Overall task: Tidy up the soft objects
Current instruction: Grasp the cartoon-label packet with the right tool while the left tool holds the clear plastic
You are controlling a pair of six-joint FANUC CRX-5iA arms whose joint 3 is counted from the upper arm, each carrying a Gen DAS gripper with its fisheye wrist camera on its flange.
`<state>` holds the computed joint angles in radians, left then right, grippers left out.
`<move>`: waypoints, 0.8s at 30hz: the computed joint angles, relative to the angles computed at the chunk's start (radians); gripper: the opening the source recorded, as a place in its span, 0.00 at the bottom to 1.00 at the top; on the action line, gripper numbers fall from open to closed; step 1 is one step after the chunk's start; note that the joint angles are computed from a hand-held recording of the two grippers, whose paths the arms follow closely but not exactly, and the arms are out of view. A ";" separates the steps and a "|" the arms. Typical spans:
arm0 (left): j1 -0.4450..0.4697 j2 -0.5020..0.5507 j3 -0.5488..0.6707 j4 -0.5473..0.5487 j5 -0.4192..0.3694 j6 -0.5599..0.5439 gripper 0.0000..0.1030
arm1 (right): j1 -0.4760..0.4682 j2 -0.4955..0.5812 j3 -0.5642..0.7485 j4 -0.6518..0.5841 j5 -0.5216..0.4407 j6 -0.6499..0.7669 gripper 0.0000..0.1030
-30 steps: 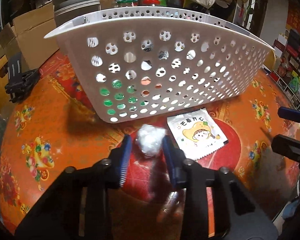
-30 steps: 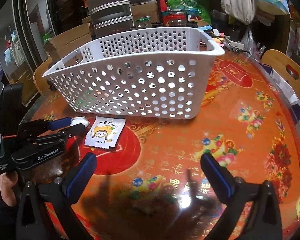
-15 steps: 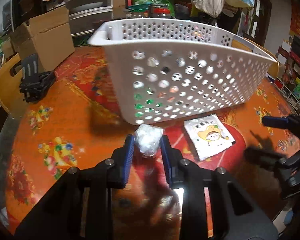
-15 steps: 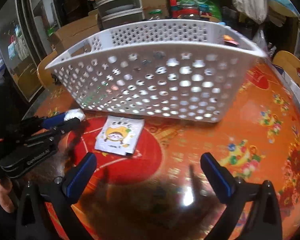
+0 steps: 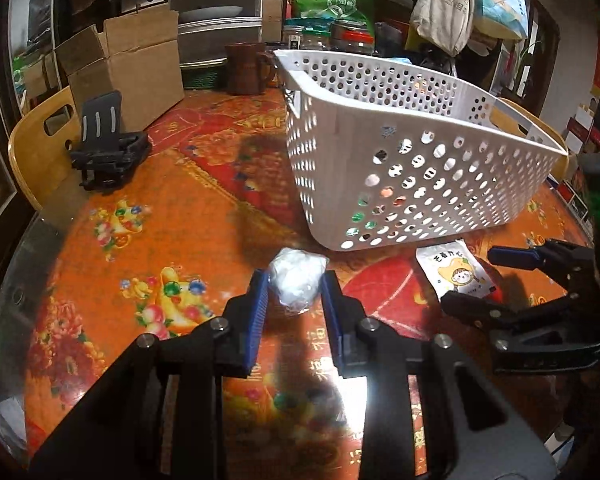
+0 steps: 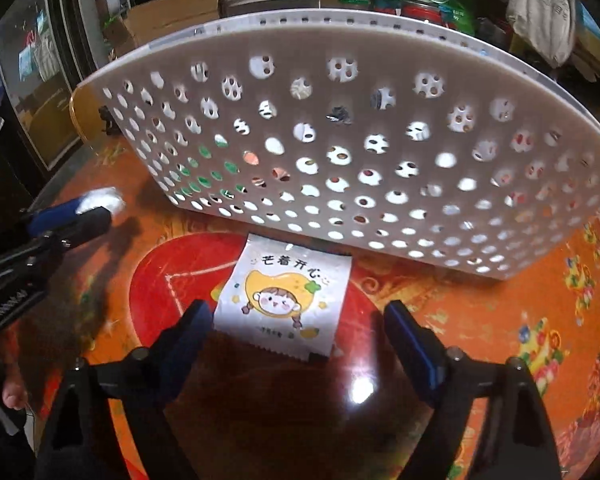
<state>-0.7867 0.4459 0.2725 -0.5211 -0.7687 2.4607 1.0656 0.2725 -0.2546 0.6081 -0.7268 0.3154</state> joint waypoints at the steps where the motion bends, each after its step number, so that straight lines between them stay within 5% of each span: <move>1: 0.001 -0.003 -0.003 -0.002 0.002 0.003 0.24 | 0.000 0.007 0.007 0.002 -0.008 0.002 0.82; 9: 0.005 -0.006 -0.010 -0.001 0.009 0.010 0.24 | 0.023 0.037 0.040 0.032 -0.049 -0.011 0.66; 17: -0.016 0.008 0.018 -0.013 -0.009 0.015 0.24 | 0.047 -0.013 -0.031 0.072 -0.042 -0.066 0.27; 24: -0.027 0.018 0.039 -0.019 -0.020 0.013 0.24 | 0.061 -0.058 -0.098 0.109 0.008 -0.110 0.15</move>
<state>-0.8140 0.4638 0.3119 -0.5405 -0.7888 2.4739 1.1263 0.2145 -0.3529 0.7169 -0.7184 0.2059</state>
